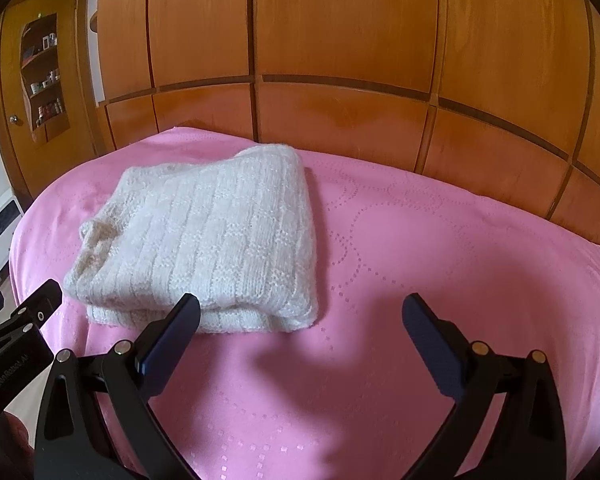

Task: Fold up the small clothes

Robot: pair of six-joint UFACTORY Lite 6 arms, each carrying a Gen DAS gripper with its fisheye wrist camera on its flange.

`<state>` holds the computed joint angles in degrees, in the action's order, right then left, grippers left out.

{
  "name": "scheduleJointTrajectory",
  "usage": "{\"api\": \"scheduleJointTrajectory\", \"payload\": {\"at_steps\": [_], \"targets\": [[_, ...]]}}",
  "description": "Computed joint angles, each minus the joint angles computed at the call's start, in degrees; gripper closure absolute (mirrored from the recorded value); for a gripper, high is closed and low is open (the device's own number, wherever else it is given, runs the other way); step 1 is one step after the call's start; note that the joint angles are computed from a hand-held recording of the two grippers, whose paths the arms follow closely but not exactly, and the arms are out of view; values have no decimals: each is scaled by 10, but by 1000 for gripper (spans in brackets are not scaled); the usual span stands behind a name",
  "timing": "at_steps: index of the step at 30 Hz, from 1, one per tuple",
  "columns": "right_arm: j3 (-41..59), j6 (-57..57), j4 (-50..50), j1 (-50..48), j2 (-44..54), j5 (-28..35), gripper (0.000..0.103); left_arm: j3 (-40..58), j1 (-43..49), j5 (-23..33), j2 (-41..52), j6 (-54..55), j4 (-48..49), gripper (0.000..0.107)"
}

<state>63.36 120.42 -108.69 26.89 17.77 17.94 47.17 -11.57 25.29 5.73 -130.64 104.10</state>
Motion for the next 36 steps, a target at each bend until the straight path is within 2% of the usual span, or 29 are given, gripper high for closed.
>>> {"api": "scheduleJointTrajectory", "payload": {"at_steps": [20, 26, 29, 33, 36], "targets": [[13, -29, 24, 1, 10, -5, 2, 5, 3, -8, -2, 13, -13, 8], [12, -27, 24, 2, 12, -4, 2, -15, -10, 9, -17, -24, 27, 8], [3, -19, 8, -8, 2, -8, 2, -10, -3, -7, -15, -16, 19, 8], [-23, 4, -40, -87, -29, -56, 2, 1, 11, -18, -6, 0, -2, 8], [-36, -30, -26, -207, -44, -88, 2, 2, 13, -10, 1, 10, -10, 8]]}}
